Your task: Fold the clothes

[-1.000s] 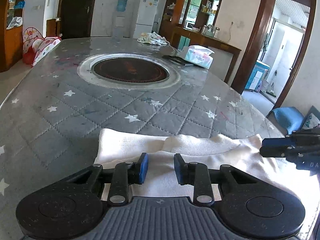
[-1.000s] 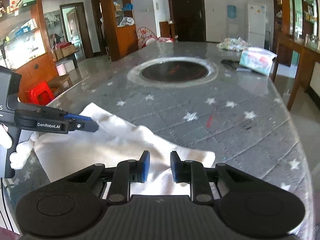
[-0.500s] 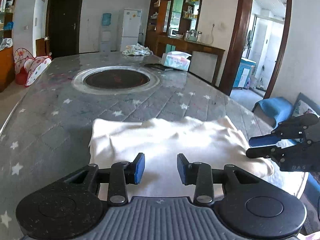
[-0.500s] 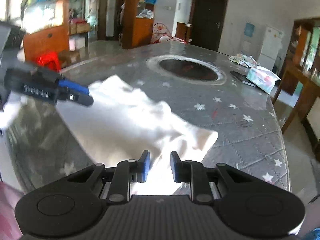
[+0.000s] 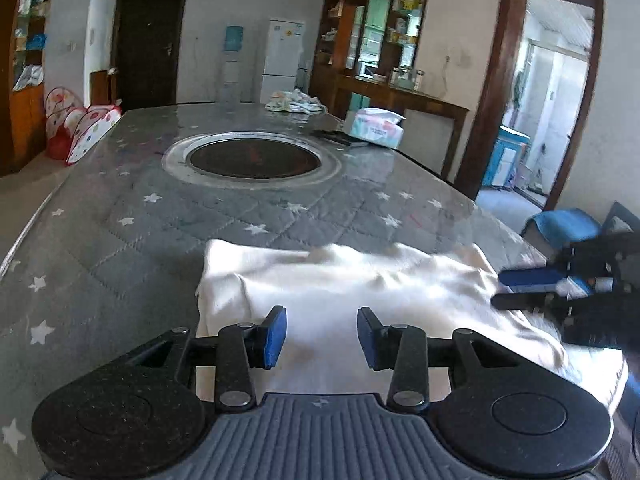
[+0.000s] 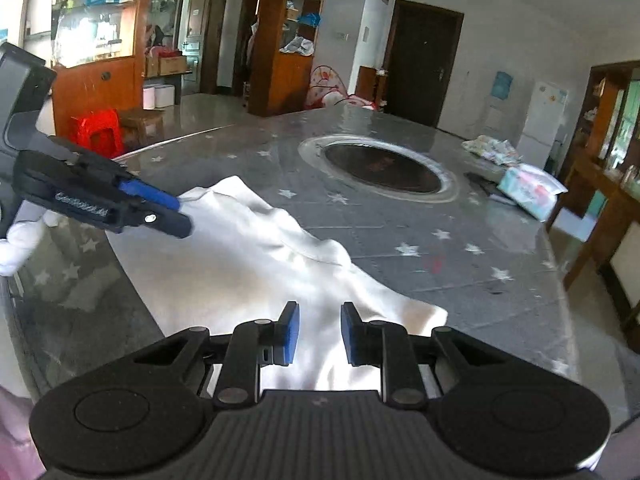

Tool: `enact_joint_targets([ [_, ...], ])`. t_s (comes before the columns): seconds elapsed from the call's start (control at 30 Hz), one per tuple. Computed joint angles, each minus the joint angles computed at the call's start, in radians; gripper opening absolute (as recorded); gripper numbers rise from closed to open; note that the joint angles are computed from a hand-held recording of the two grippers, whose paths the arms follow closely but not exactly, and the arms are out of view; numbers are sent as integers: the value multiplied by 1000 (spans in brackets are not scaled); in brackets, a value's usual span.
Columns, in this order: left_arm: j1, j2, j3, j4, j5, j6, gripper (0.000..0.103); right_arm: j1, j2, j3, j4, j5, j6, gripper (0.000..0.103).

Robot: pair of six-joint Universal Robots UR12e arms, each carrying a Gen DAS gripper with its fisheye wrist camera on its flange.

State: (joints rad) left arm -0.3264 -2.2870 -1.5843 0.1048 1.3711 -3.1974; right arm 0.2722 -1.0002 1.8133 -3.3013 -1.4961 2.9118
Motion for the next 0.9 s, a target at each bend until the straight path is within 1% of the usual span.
enact_joint_targets([
  [0.1, 8, -19, 33, -31, -4, -29, 42, 0, 22, -29, 47, -3, 16, 21],
  [0.23, 18, -31, 50, -44, -29, -73, 42, -6, 24, -32, 50, 4, 52, 24],
  [0.33, 16, -19, 32, -15, -24, -70, 47, -2, 14, -22, 31, 11, 29, 26],
  [0.43, 15, 2, -1, 22, -17, -69, 47, 4, 5, -11, 12, 28, -6, 26],
  [0.53, 10, 24, -41, 57, -22, -30, 47, 14, -2, -1, -11, 74, -47, 26],
  [0.57, 4, 29, -53, 66, -11, -6, 47, 18, -2, 2, -21, 87, -59, 26],
  [0.63, -6, 39, -75, 83, 10, 37, 47, 29, 1, 3, -35, 100, -88, 26],
  [0.73, -15, 41, -89, 86, 17, 59, 47, 42, 10, -1, -38, 108, -122, 26],
  [0.8, -19, 36, -87, 79, 30, 62, 47, 47, 17, -7, -18, 97, -126, 26],
  [0.9, -21, 27, -83, 75, 40, 72, 48, 47, 27, -11, 0, 94, -102, 26],
])
